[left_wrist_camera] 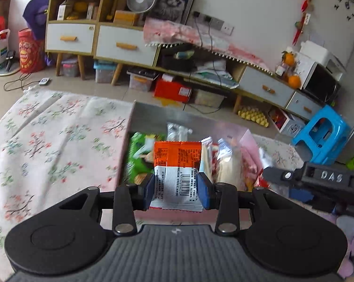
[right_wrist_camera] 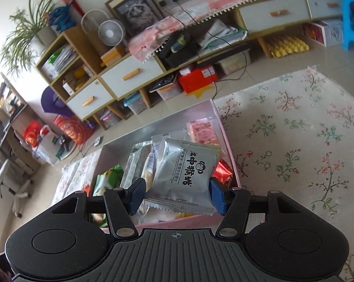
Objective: Organize snacks
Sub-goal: 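Carry orange-and-white packet with left tool while right tool carries biscuit bag into box, then open left tool releasing orange packet while right tool releases biscuit bag in box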
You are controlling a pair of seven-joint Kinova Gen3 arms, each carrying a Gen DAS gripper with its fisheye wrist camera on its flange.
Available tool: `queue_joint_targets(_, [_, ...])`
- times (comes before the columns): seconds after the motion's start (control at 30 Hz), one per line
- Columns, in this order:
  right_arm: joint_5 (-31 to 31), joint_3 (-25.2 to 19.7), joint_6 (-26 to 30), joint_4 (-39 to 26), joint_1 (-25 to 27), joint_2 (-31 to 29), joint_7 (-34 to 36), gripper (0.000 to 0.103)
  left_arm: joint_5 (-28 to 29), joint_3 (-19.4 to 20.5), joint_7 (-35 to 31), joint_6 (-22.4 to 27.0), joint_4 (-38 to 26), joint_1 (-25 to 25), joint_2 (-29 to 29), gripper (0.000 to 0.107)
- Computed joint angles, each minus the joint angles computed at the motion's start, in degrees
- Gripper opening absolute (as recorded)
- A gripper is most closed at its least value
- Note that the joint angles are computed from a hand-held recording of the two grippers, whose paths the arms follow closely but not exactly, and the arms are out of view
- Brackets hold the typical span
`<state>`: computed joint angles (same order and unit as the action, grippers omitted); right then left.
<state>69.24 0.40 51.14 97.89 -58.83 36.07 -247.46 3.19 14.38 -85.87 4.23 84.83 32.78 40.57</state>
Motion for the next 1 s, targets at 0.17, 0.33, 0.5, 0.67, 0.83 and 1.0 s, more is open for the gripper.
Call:
queue_joint_targets(0.17, [-1.57,0.15,1.25,-1.31,0.58,1.50,2.03,0.059,0.34,-7.47,2.39,-1.18,-1.41,6.50,0.87,0.036])
queue_joint_targets(0.33, [-2.06,1.18,0.55,-1.65,0.64,2.32,2.96,0.059,-0.67,-14.82,4.43,-0.39,-2.94,12.56,1.96,0.036])
queue_joint_targets(0.5, [-1.48,1.75,-0.25,-1.56,0.61,2.85,3.07,0.060,-2.66,-17.68,5.97,0.62,-4.01,14.86,2.87,0.036])
queue_joint_targets(0.67, [-0.31,2.17,-1.35,-0.97,0.49,2.77,1.56,0.061,-3.83,-18.21,6.54,-0.15,-3.48,15.58,2.77,0.039])
queue_joint_targets(0.83, [2.35,1.98,-2.55,0.48,0.52,1.86,-2.07,0.076,-3.82,-15.65,6.03,-1.38,-2.52,13.68,2.18,0.051])
queue_joint_targets(1.0, [1.18,0.93,-1.57,-0.24,1.10,1.53,-0.44,0.076,-3.56,-15.60,5.87,-0.25,-2.93,13.75,1.88,0.062])
